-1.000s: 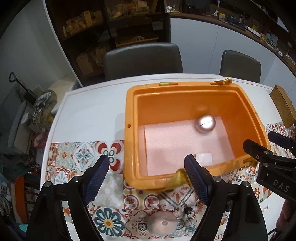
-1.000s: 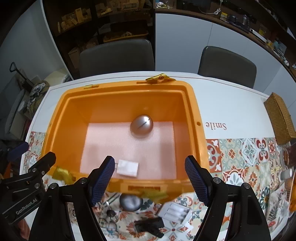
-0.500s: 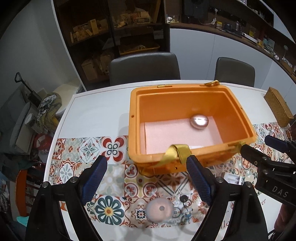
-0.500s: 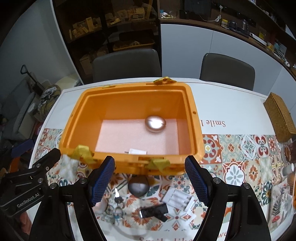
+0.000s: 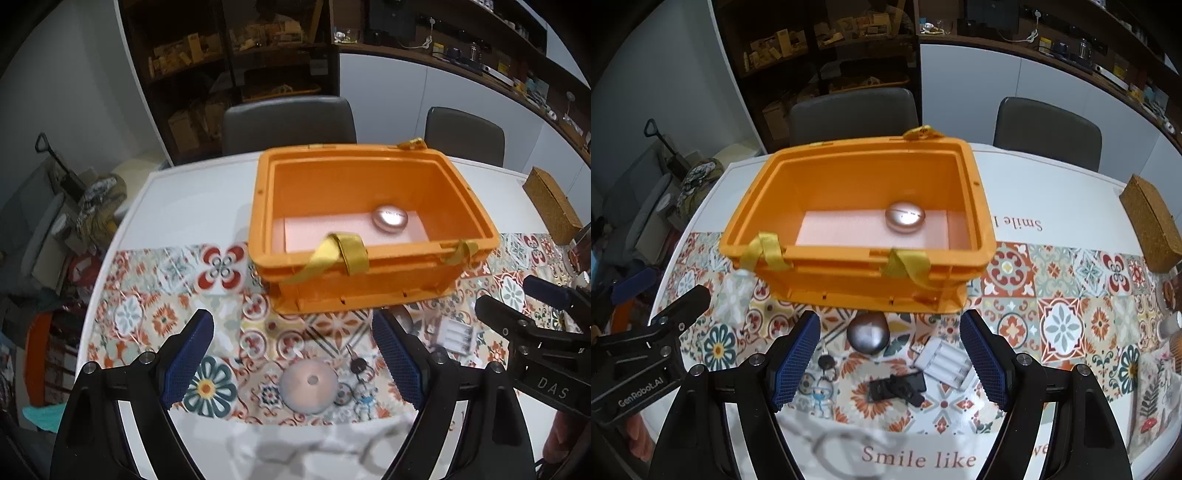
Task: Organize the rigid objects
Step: 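Move the right gripper to the black device and close on it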
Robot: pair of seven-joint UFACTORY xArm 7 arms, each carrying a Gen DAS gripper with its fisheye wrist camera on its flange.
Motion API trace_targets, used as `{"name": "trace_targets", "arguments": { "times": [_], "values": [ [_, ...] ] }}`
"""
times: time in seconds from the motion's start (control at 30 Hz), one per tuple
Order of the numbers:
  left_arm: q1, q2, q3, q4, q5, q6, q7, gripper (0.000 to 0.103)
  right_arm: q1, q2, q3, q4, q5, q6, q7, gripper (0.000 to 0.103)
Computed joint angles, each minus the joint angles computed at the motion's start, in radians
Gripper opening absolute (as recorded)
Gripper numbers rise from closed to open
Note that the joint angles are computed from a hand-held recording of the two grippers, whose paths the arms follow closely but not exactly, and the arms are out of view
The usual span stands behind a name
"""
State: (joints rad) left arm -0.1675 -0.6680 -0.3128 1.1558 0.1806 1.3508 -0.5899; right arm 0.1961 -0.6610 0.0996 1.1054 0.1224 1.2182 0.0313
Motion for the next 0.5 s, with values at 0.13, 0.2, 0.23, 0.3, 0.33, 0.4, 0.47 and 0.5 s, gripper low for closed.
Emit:
{"name": "trace_targets", "arguments": {
  "times": [0.13, 0.2, 0.23, 0.3, 0.33, 0.4, 0.47, 0.5],
  "values": [
    [-0.006, -0.024, -0.009, -0.033, -0.008, 0.010, -0.020, 0.088, 0.006, -0.035, -0.011, -0.042, 0.010, 0.002, -0.013, 0.078],
    [-0.016, -0.034, -0.009, -0.053, -0.020, 0.013, -0.024, 0.088, 0.008, -0.051, -0.015, -0.064, 0.014, -0.002, -0.021, 0.078],
    [-0.019, -0.038, -0.010, -0.061, -0.026, 0.015, -0.029, 0.088, 0.010, -0.061, -0.017, -0.077, 0.018, -0.001, -0.025, 0.078],
    [-0.026, -0.045, -0.014, -0.076, -0.034, 0.019, -0.037, 0.088, 0.013, -0.075, -0.020, -0.100, 0.022, -0.006, -0.036, 0.078],
    [-0.027, -0.049, -0.020, -0.083, -0.034, 0.021, -0.043, 0.088, 0.012, -0.081, -0.021, -0.108, 0.022, -0.008, -0.039, 0.078],
    [-0.030, -0.054, -0.027, -0.092, -0.033, 0.026, -0.054, 0.089, 0.017, -0.096, -0.025, -0.130, 0.028, -0.010, -0.051, 0.078],
    [-0.033, -0.059, -0.028, -0.101, -0.038, 0.028, -0.067, 0.088, 0.020, -0.108, -0.028, -0.144, 0.035, -0.011, -0.059, 0.078],
    [-0.035, -0.062, -0.027, -0.105, -0.046, 0.030, -0.077, 0.088, 0.021, -0.114, -0.031, -0.151, 0.038, -0.012, -0.064, 0.078]
  ]
}}
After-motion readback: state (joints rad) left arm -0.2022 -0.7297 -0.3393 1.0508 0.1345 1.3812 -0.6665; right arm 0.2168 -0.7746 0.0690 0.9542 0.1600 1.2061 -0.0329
